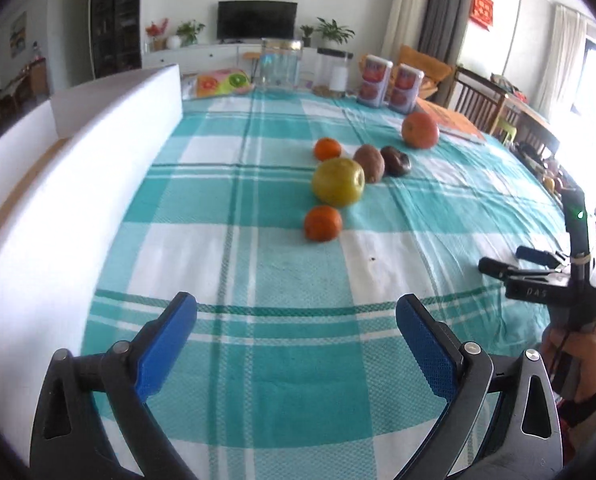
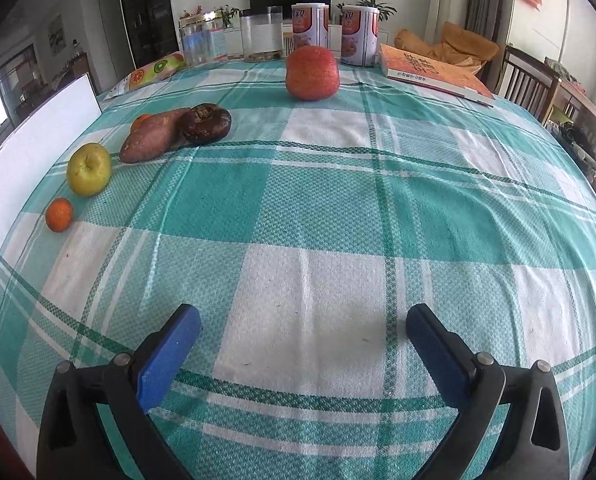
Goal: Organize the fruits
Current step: 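Bring both open tools back over the table toward the remaining fruits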
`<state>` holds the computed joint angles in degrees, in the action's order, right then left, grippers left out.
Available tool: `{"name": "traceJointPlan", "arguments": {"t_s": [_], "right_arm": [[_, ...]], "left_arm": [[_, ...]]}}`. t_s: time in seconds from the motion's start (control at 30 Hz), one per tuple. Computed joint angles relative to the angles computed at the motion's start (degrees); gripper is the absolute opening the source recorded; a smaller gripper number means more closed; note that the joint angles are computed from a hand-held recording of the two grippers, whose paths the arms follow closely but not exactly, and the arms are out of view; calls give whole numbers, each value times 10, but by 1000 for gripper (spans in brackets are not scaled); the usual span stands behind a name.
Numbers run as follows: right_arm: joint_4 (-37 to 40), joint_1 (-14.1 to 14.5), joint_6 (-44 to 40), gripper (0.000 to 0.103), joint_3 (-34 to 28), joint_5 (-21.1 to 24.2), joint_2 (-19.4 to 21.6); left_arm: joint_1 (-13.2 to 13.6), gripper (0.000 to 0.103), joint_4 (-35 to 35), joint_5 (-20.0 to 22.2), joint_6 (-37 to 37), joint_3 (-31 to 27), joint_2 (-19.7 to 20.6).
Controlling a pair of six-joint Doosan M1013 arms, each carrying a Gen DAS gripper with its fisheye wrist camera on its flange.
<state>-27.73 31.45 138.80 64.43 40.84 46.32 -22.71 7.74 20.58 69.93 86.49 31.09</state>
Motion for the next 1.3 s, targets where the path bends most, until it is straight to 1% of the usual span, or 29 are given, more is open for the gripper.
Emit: {"name": "traceJointPlan", "arguments": {"t_s": [0.03,0.1,0.17,0.23,0.27,0.33,0.43,0.47,0.57,1.3], "right_arm": [[0,0,1,102,0,-1,0],[0,0,0,102,1,-1,0],[0,0,1,102,1,-2,-1],[0,-1,3,102,3,-3,-1],[-1,-1,5,102,3,-3,-2],[-3,-1,10,102,4,-3,-2],[-4,-2,18,102,6,-7,-3],[-5,-2,20,102,7,-7,-4],[-5,-2,20,102,6,-7,-3],[0,-3,22,103,12,-18,-7]], "left_arm": [[-2,100,-6,14,11,-8,9],[-6,100,10,35,10,-21,20],[-9,100,34,40,-4,-24,27],[-9,100,38,48,-16,-23,31],[-11,100,67,37,-43,-17,28],[-13,100,80,38,-60,-18,30],[-21,101,141,43,-110,-19,35],[-22,101,151,41,-121,-17,34],[-19,101,138,40,-110,-20,37],[-19,101,139,41,-109,-21,36]]}}
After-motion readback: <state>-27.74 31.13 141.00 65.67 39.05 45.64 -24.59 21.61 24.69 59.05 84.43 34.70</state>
